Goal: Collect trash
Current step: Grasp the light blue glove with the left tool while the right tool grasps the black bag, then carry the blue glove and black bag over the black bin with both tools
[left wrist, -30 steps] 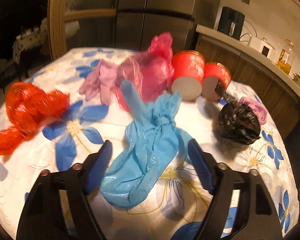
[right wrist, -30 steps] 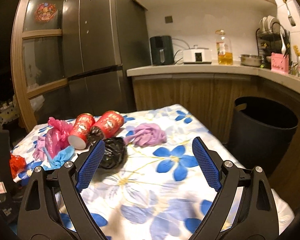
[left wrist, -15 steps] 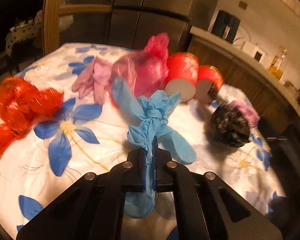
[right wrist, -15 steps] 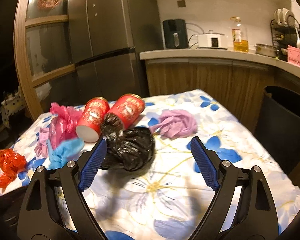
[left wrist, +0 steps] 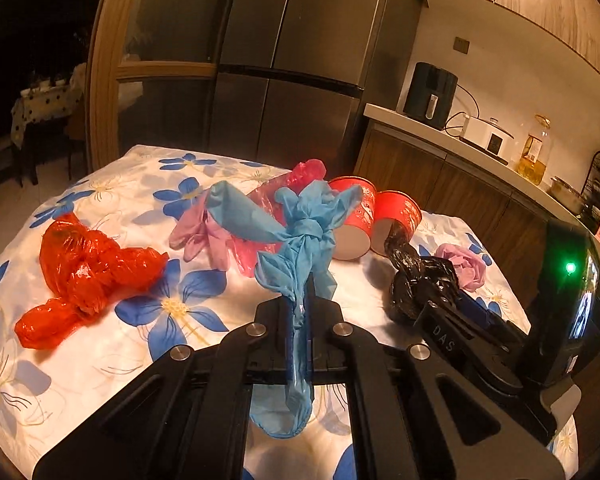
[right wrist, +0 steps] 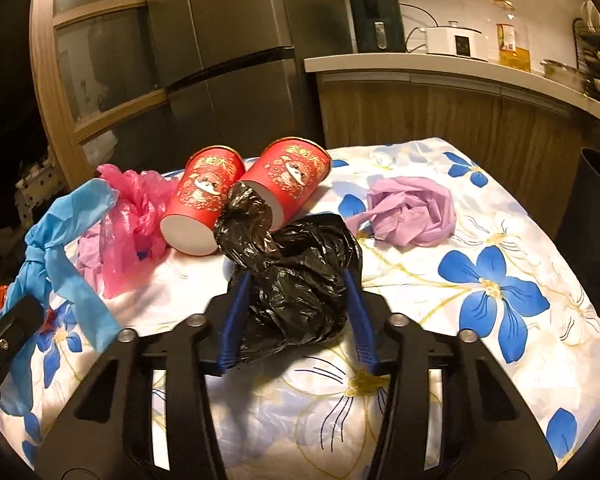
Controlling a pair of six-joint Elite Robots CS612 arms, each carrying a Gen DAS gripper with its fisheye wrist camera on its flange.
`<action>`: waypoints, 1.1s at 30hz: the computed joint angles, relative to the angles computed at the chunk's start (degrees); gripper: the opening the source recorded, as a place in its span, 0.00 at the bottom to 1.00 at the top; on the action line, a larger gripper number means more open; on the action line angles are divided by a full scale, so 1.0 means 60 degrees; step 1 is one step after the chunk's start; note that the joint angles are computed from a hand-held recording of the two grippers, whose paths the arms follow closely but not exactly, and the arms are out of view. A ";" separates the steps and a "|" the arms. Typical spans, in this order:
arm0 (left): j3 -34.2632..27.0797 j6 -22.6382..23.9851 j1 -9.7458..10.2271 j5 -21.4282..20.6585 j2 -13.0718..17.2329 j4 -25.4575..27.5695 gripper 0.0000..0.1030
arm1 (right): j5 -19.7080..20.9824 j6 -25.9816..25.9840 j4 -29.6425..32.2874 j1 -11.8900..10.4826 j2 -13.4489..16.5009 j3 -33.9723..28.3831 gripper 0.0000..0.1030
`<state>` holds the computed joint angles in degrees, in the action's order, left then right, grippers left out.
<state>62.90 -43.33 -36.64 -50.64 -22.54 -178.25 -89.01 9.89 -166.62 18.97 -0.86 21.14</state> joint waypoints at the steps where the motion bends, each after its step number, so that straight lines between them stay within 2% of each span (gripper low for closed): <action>1: -0.0006 0.0012 0.0000 -0.0016 -0.0002 0.0012 0.04 | 0.0039 -0.0017 -0.0068 -0.0003 -0.0033 0.0078 0.31; 4: 0.0010 0.0094 -0.0019 0.0016 -0.0001 -0.0011 0.04 | 0.0112 -0.0010 -0.0255 -0.0020 -0.0150 0.0321 0.23; 7: 0.0054 0.0144 -0.0053 0.0112 -0.0040 -0.0033 0.03 | 0.0140 0.0011 -0.0625 -0.0045 -0.0420 0.0862 0.20; 13: 0.0093 0.0321 -0.0139 0.0292 -0.0087 -0.0190 0.03 | 0.0252 0.0135 -0.2198 -0.0154 -0.1346 0.2752 0.19; 19: -0.0088 0.0798 -0.0309 0.0309 -0.0041 -0.0440 0.03 | 0.0257 0.0259 -0.3375 -0.0297 -0.2056 0.4181 0.19; 27: -0.0651 0.1452 -0.0523 0.0194 0.0185 -0.0510 0.03 | 0.0024 0.0454 -0.4443 -0.0538 -0.2682 0.5476 0.19; 33: -0.1335 0.1962 -0.0672 -0.0003 0.0478 -0.0457 0.03 | -0.0229 0.0678 -0.5003 -0.0752 -0.2955 0.6068 0.19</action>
<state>54.89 -31.55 -40.67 -50.66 -19.67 -180.99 -90.38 13.96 -196.64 14.45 -18.59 57.55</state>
